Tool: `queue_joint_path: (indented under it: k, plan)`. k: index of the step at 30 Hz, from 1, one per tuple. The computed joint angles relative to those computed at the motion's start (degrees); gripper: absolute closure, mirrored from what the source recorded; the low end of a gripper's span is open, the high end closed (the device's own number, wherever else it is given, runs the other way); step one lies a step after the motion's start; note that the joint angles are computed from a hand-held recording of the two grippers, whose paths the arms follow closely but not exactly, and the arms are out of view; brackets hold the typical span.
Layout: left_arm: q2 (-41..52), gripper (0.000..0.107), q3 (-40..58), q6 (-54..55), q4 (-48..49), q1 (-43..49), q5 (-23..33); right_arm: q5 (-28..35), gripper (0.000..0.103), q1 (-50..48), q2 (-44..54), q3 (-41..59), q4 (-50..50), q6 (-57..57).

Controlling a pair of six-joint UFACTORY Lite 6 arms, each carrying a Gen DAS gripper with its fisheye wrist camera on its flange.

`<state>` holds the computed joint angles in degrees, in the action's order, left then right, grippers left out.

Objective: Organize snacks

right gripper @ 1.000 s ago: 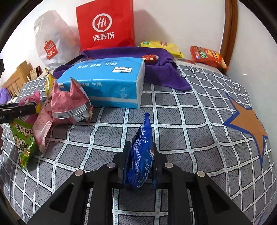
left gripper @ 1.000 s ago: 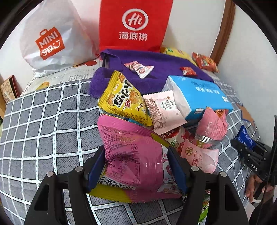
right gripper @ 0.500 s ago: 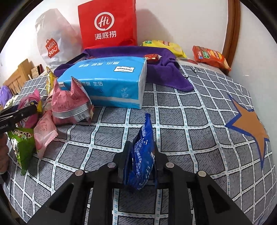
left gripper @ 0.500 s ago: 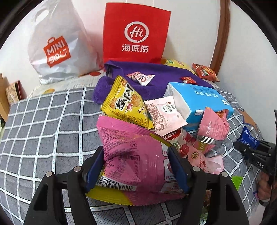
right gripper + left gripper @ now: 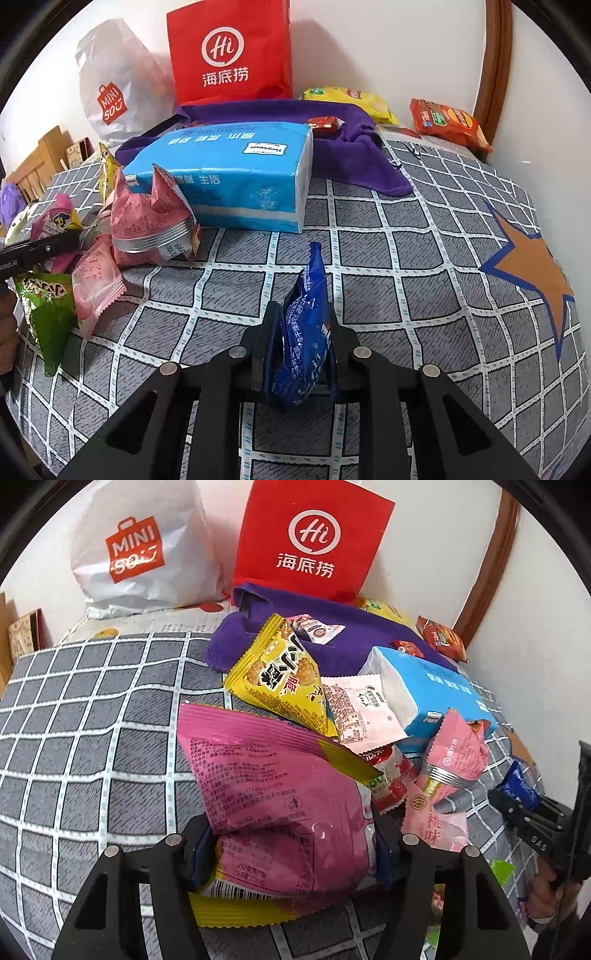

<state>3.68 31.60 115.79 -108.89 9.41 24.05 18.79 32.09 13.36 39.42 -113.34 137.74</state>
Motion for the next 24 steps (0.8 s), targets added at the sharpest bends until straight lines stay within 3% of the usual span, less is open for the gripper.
queue_joint_path:
  k: [9,14,19,24]
  plan:
    - [-12.56,0.044,-3.04,-13.93,15.37,0.9,-1.46,1.64,0.085,2.74,-2.89,-0.79,5.83,-4.44]
    - [-17.06,0.044,-1.3,-27.11,28.55,2.73,1.96,3.33,0.085,5.27,-7.75,0.0,15.79,-14.43]
    - [-18.93,0.044,1.89,-36.03,35.74,1.69,4.66,3.58,0.085,5.41,-10.71,2.98,25.05,-24.62]
    - [-19.52,0.044,6.02,-45.0,41.83,-4.01,2.57,4.82,0.085,4.56,-10.71,8.57,37.1,-36.84]
